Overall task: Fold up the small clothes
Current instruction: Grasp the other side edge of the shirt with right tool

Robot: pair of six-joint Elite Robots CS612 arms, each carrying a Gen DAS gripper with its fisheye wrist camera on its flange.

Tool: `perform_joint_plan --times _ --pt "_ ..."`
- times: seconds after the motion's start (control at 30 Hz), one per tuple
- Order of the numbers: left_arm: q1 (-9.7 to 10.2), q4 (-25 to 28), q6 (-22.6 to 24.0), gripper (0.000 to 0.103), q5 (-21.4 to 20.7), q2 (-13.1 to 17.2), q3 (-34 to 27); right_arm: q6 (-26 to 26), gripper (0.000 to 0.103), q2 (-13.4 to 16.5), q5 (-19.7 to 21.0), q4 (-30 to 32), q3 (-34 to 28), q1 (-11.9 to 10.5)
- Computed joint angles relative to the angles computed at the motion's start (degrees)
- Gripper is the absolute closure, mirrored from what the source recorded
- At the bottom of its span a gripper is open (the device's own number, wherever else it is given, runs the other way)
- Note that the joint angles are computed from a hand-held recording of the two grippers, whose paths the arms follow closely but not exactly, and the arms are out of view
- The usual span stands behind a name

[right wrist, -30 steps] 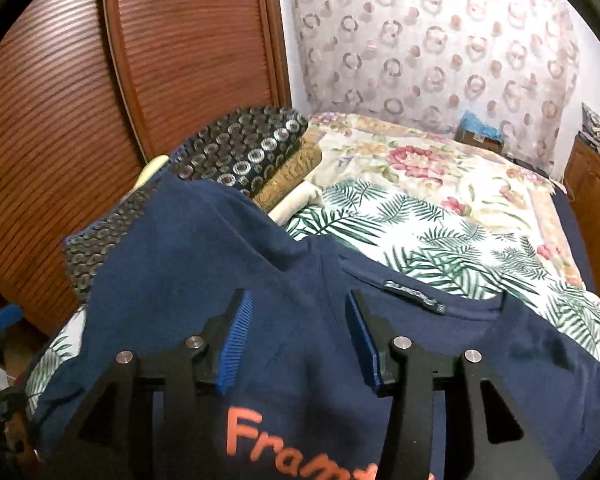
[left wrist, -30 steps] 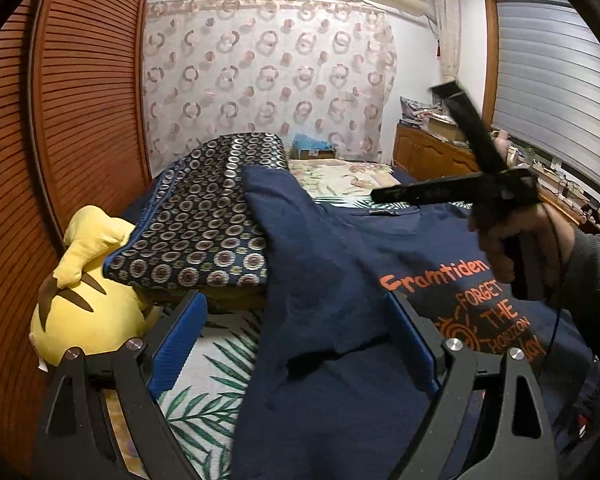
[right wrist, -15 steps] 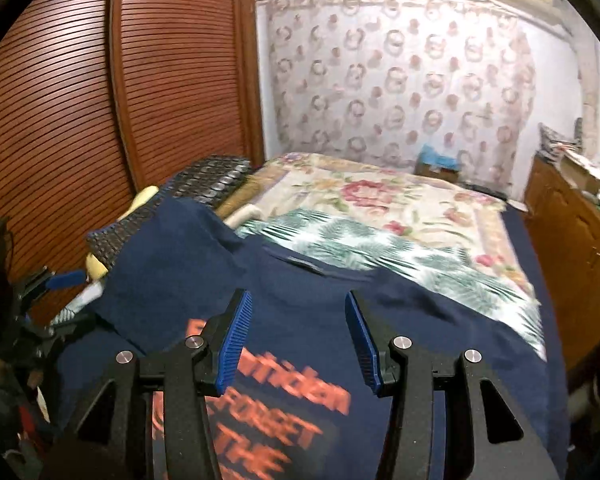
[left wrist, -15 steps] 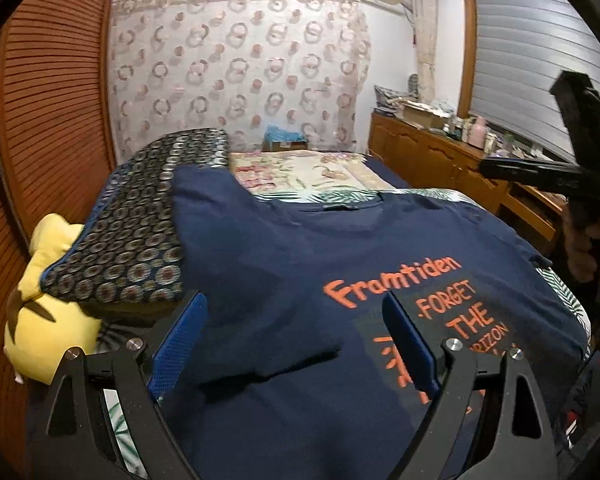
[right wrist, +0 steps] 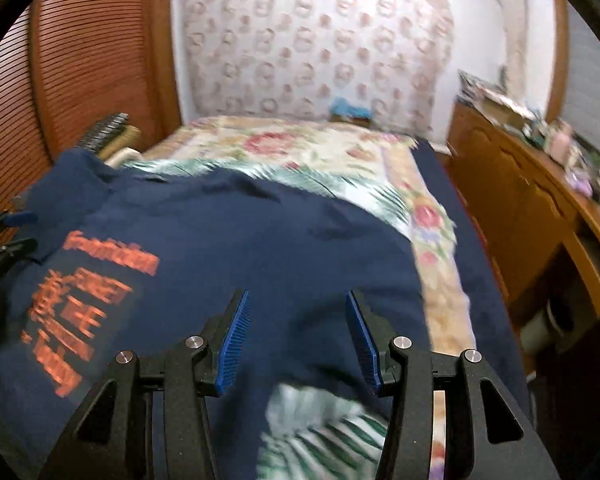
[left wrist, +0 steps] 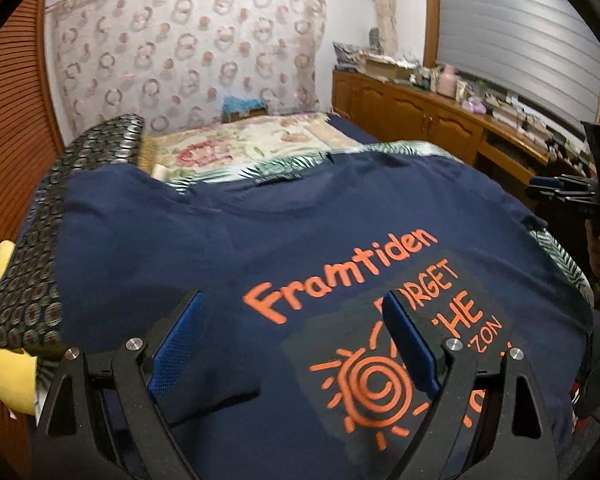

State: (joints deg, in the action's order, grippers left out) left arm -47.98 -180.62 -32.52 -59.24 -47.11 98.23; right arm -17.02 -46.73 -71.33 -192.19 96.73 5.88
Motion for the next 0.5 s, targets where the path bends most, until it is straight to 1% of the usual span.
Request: perform_joint_plan --times 0.07,0.17,0.27,0.37,0.47,0.5 --pt "0.26 1.65 0.11 0.013 -1.11 0.39 -1.03 1.16 0.053 0.42 -0.63 1.0 -0.1 -0.63" --pt "0.57 4.05 -0.01 0.013 -2.63 0.89 -2.37 2.7 0.053 1.03 -0.48 2.22 -0.2 -1.61" --pt "1.03 6.25 -0.47 0.013 -4.24 1.37 -3.57 3.69 0.053 2.05 -0.32 5.03 -2.46 -2.29" --pt "1.24 8.25 -0.94 0.013 -4.97 1.6 -4.32 4.33 0.053 1.71 0.42 6.38 -2.43 -2.89" --pt "1.3 10.16 -1.2 0.013 -5.09 1.77 -4.86 5.05 0.053 1.43 2.18 7.28 -2.66 -3.8" --pt "1.4 10.39 -1.12 0.013 -5.24 1.87 -4.99 4.88 0.053 1.21 1.91 7.39 -2.55 -3.91"
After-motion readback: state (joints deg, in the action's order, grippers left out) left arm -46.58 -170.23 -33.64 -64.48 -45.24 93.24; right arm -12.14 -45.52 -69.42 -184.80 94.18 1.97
